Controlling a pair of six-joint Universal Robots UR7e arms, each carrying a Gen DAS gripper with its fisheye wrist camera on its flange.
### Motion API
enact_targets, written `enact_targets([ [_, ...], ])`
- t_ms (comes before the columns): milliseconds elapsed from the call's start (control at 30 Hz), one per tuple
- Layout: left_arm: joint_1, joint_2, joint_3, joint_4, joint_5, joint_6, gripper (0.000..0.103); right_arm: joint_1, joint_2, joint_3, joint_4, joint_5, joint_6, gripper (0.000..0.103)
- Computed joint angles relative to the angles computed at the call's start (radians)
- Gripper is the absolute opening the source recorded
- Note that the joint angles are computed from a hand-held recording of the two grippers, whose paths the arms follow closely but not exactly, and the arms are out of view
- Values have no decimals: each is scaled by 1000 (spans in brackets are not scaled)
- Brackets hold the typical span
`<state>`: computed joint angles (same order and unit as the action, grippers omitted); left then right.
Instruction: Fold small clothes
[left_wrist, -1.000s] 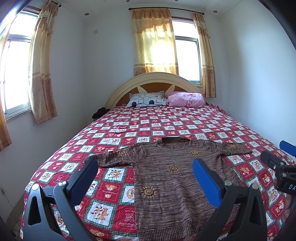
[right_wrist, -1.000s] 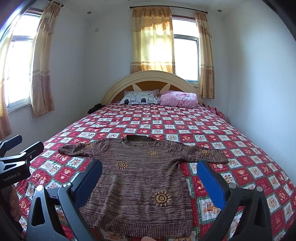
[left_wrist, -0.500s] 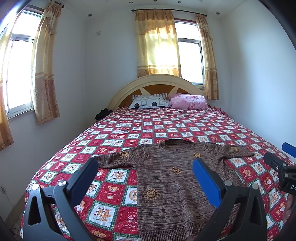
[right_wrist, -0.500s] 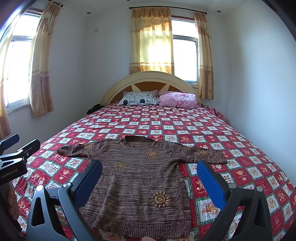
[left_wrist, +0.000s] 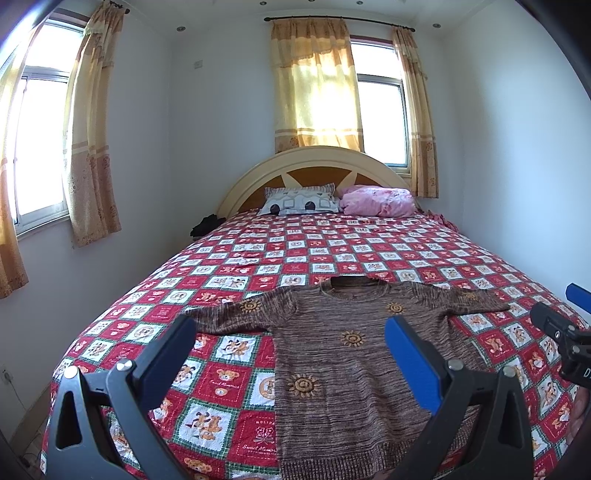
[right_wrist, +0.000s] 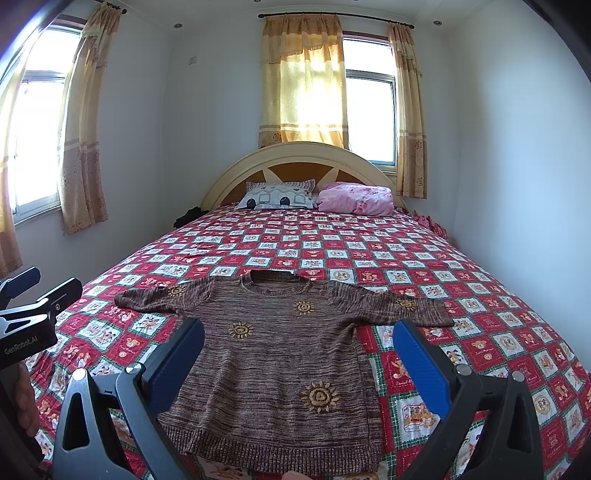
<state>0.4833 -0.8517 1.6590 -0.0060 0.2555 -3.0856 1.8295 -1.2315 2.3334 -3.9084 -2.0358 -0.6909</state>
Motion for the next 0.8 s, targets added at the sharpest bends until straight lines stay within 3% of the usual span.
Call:
enact_targets([
  [500, 13, -2, 6, 1, 5, -5, 103, -6, 0, 5, 1, 6, 4, 102],
  [800, 38, 45, -41, 87, 17, -78, 103, -34, 13, -7, 28, 9, 11, 102],
])
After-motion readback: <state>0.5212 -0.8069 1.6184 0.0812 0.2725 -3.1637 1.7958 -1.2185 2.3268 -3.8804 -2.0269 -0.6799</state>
